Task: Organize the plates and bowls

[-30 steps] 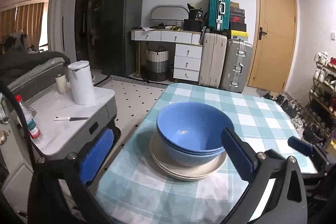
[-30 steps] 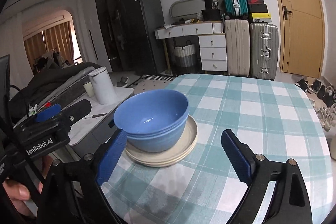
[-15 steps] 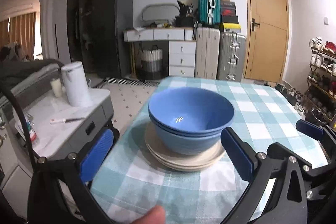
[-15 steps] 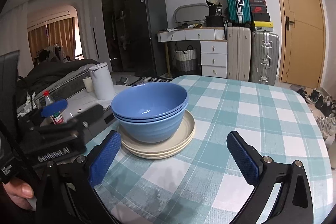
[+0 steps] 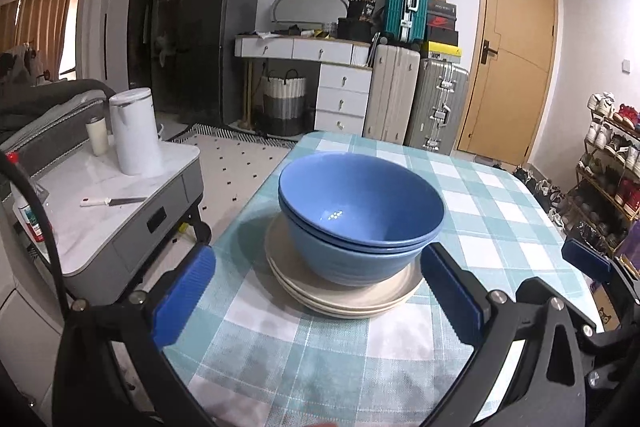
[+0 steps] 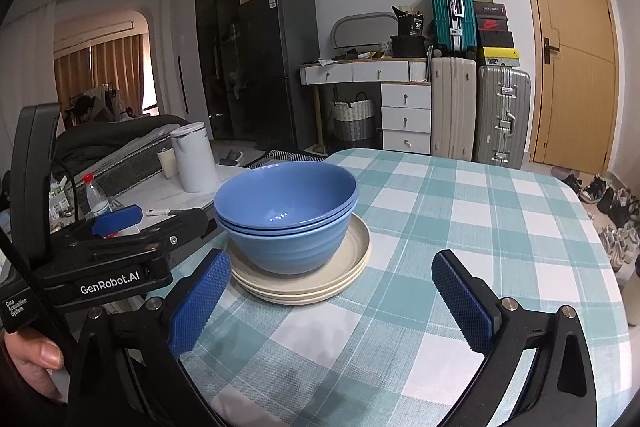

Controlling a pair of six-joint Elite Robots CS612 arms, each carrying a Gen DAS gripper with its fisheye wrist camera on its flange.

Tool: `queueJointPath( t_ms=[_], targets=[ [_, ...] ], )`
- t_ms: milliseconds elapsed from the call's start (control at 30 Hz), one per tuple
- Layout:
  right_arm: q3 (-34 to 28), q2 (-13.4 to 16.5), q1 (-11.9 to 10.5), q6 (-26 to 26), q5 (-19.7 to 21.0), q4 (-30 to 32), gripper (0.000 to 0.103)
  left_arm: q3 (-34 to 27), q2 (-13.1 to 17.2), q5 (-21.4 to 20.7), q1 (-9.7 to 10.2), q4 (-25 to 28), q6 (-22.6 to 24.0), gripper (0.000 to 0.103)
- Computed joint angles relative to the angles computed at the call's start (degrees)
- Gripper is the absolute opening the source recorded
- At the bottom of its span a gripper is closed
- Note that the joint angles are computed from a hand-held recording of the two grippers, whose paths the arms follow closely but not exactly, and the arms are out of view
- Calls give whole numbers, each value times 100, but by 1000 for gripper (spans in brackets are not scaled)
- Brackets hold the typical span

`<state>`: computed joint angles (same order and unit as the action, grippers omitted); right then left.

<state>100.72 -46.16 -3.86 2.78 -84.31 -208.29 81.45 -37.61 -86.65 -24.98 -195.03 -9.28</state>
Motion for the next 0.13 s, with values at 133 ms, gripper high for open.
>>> queueJointPath(
  t_ms=[133],
  targets=[
    [-4, -1, -26, 71, 54, 35, 102, 39, 32, 27, -13, -327, 80, 103]
  ],
)
